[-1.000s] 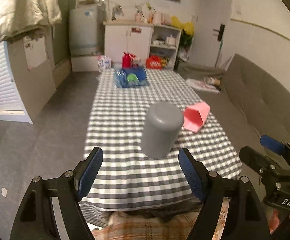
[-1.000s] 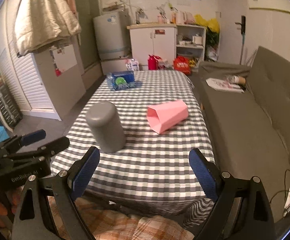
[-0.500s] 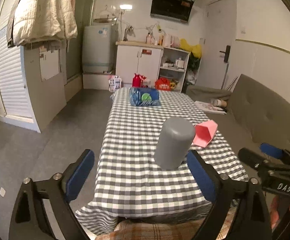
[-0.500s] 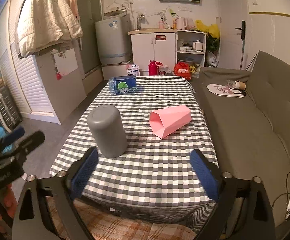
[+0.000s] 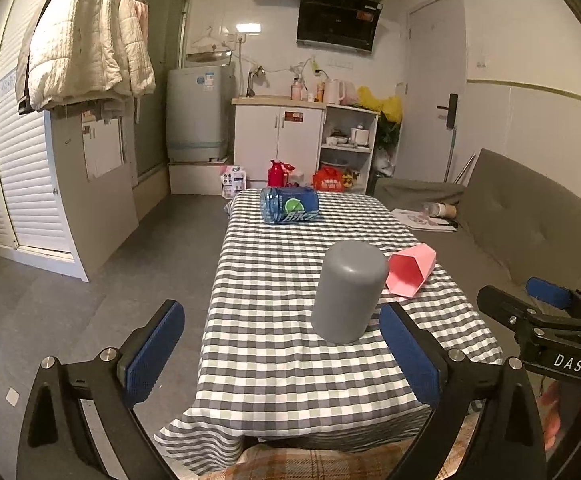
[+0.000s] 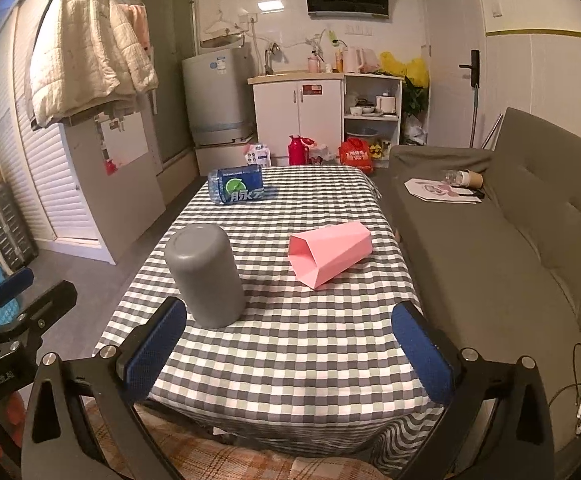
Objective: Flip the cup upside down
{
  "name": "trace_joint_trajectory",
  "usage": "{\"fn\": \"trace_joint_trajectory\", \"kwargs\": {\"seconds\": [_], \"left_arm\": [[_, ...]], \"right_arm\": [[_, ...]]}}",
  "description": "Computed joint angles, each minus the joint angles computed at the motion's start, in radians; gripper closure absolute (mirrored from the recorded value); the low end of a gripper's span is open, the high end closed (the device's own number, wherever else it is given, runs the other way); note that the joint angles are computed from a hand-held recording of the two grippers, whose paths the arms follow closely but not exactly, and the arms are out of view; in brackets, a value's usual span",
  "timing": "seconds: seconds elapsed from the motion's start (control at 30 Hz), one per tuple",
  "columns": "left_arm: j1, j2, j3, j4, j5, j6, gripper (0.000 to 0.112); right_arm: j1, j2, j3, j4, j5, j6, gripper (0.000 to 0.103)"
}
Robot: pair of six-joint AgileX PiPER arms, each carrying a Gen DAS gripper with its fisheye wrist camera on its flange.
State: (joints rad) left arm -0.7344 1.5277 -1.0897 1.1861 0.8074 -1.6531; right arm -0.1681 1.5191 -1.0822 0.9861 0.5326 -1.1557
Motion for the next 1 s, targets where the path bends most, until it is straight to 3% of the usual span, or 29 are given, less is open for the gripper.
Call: {"fn": "trace_joint_trajectory", "kwargs": {"seconds": [1.0], "left_arm": [[-0.009,0.005,-0.006,-0.011,0.026,0.017,0.011]], "right_arm": [[0.01,-0.006,0.02,0.002,-0.026,-0.03,0.0]]}}
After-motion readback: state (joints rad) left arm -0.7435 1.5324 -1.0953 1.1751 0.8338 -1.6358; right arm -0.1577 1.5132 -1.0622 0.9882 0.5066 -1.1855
